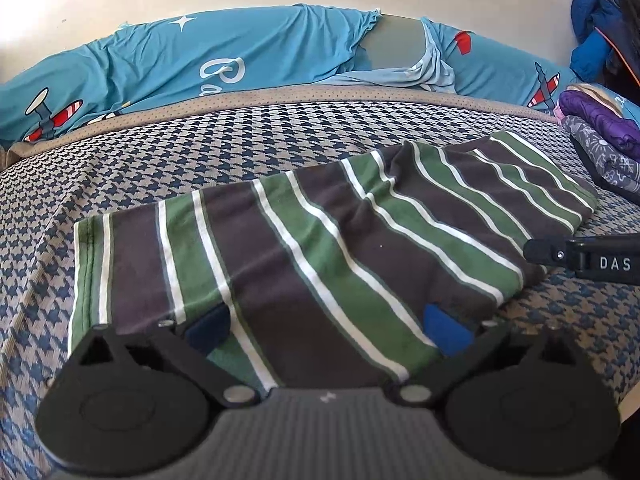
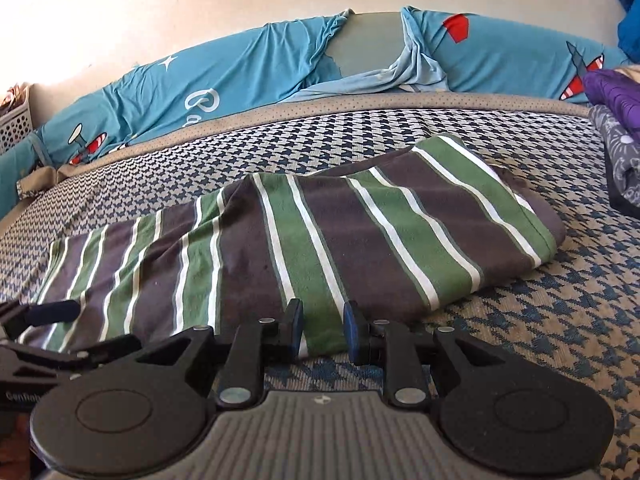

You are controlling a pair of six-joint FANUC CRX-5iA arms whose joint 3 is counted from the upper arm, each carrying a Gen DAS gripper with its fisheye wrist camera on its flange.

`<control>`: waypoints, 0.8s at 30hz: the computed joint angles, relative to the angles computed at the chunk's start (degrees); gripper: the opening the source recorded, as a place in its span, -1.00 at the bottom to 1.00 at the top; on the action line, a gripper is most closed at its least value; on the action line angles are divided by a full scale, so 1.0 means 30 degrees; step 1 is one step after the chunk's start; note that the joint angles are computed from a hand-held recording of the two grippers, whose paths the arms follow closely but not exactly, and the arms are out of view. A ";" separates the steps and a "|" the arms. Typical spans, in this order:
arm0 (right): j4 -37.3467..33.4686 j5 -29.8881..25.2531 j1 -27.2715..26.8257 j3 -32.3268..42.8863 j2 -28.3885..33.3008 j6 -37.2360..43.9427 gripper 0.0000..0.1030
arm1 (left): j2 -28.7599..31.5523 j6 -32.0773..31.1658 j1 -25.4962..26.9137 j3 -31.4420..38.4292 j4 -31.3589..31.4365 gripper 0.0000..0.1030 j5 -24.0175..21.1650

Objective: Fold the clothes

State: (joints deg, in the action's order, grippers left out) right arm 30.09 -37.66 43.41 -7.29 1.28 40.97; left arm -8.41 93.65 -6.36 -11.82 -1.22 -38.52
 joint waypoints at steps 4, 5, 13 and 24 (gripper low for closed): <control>0.1290 -0.0148 0.0303 -0.0585 -0.0138 -0.0363 -0.58 | -0.0112 0.0238 -0.0083 0.0025 -0.0275 1.00 -0.0222; 0.1663 -0.0193 0.0382 -0.0714 -0.0143 -0.0492 -0.58 | -0.0152 0.0259 -0.0079 0.0014 -0.0298 1.00 -0.0278; 0.2807 -0.0646 0.0650 -0.0994 -0.0151 -0.1516 -0.53 | -0.0524 0.0308 0.0005 -0.0208 -0.0322 1.00 -0.0563; 0.4805 0.1736 0.0796 -0.2326 -0.0885 -0.3634 -0.48 | -0.1208 0.1205 0.0612 -0.0825 -0.0069 1.00 -0.0398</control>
State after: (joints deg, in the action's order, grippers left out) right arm 44.51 -32.45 45.80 -14.27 -1.37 30.07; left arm -12.04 97.26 -4.52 -14.30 -1.42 -39.71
